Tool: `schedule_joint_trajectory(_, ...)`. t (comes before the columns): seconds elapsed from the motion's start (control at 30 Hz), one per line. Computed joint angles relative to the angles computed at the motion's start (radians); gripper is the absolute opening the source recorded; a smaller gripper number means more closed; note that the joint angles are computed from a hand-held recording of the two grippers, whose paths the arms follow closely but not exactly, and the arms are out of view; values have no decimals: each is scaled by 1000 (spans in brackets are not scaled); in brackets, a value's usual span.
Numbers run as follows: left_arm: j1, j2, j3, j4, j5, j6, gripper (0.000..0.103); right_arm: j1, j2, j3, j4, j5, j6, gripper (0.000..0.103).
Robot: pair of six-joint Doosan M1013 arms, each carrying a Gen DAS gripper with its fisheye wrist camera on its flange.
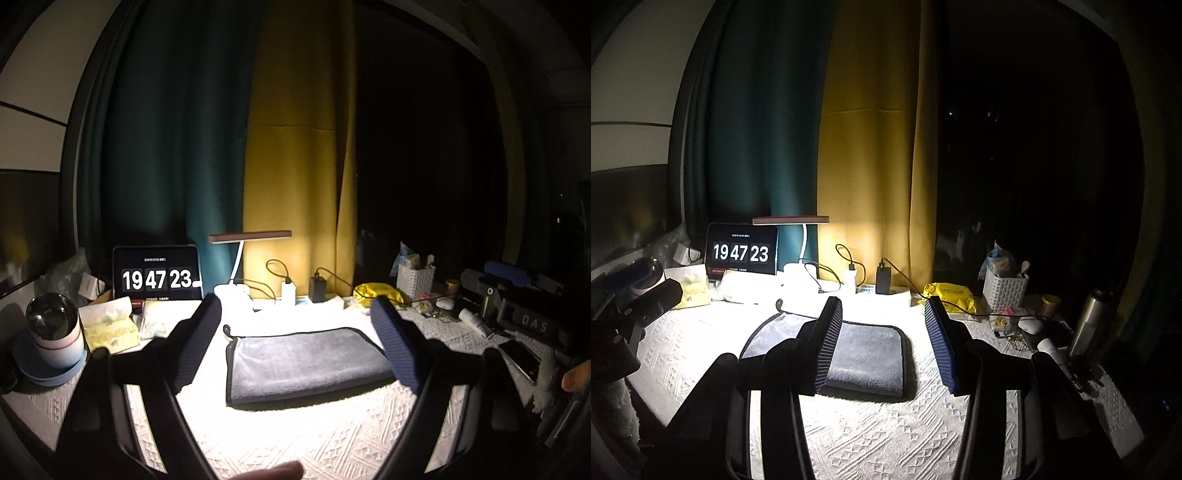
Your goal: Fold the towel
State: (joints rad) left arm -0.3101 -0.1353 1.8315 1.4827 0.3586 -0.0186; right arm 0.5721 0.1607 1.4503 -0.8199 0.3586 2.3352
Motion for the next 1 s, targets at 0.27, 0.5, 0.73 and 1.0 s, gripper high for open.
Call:
schedule_joint_trajectory(0.27,-3,0,-2,8,0,-3,84,-1,-4,4,-18,-4,21,49)
schedule_joint_trajectory(0.5,-3,1,-2,1,0,3,84,-2,-4,5,-17,-5,20,49)
schedule_joint_trajectory(0.73,-3,2,-3,-8,-3,8,84,-2,-3,7,-30,-7,32,49)
schedule_joint_trajectory(1.0,-4,6,-4,-11,-4,6,84,-2,-2,7,-19,-6,25,49)
